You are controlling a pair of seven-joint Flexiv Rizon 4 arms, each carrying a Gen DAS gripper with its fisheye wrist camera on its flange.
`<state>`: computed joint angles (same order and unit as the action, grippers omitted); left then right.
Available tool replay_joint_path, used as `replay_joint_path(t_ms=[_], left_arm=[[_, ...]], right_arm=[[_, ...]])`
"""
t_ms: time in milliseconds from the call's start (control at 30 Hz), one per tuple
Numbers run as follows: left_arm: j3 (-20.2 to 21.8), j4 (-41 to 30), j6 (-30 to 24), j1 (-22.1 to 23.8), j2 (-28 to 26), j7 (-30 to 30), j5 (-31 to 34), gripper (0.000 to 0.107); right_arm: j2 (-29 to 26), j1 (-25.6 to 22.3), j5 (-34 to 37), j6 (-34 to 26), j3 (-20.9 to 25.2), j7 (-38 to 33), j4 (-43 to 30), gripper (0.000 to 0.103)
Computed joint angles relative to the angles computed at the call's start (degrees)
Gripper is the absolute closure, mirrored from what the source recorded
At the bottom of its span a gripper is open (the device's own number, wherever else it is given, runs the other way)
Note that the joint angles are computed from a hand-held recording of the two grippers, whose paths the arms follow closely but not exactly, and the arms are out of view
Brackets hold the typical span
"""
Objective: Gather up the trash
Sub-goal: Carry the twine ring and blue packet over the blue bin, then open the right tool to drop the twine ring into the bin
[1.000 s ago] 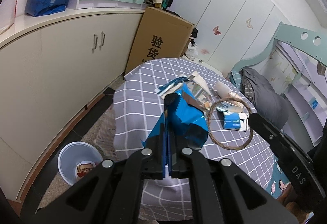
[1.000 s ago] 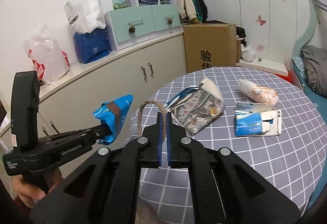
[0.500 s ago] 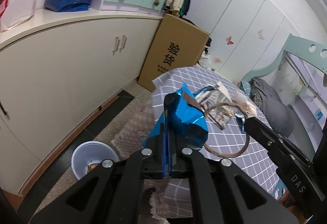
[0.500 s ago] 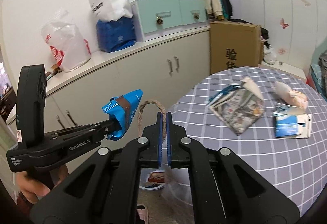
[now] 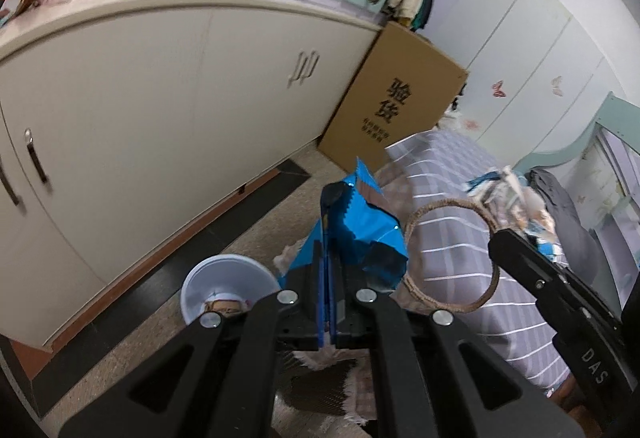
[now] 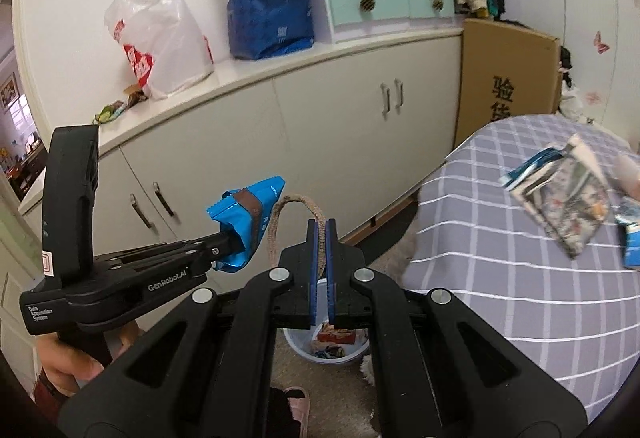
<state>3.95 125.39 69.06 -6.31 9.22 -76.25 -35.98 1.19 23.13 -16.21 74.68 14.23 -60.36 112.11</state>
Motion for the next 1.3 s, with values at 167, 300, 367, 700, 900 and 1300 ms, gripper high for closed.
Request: replay_joint_path(t_ms=[167, 300, 367, 700, 900, 1300], left_arm=[[0.6, 0.3, -1.2, 1.3, -2.3, 0.7, -0.9, 0.105], [0.4, 0.6, -1.9, 2.4, -4.4, 1.4, -1.8, 0.105], [0.3, 0.9, -2.3, 3.0, -5.3, 1.7, -2.2, 0.105], [-0.5, 1.1, -4.1, 5.9, -9.7, 3.0, -3.2, 0.105], [-1.2, 0.7, -4.7, 6.9, -11.8, 2.9, -3.3, 0.105], [-1.8, 0.0, -5.5, 8.1, -14.0, 3.7, -4.0, 0.105]], right_arm=[[-3.6, 1.0, 0.2, -1.0, -0.1, -0.4, -1.8, 0.1], [-6.0, 1.7, 0.5, -1.9, -0.3, -0.8, -2.8, 0.1], [-7.2, 1.9, 1.1, -2.5, -0.3, -1.4, -3.4, 0.1], [-12.0, 3.0, 1.9, -4.6, -0.6, -3.1, -5.4, 0.1], [-14.0, 3.2, 2.7, -6.2, -0.6, -4.2, -7.1, 0.1], [-18.6, 3.4, 4.6, -6.2, -0.7, -5.8, -10.4, 0.098]])
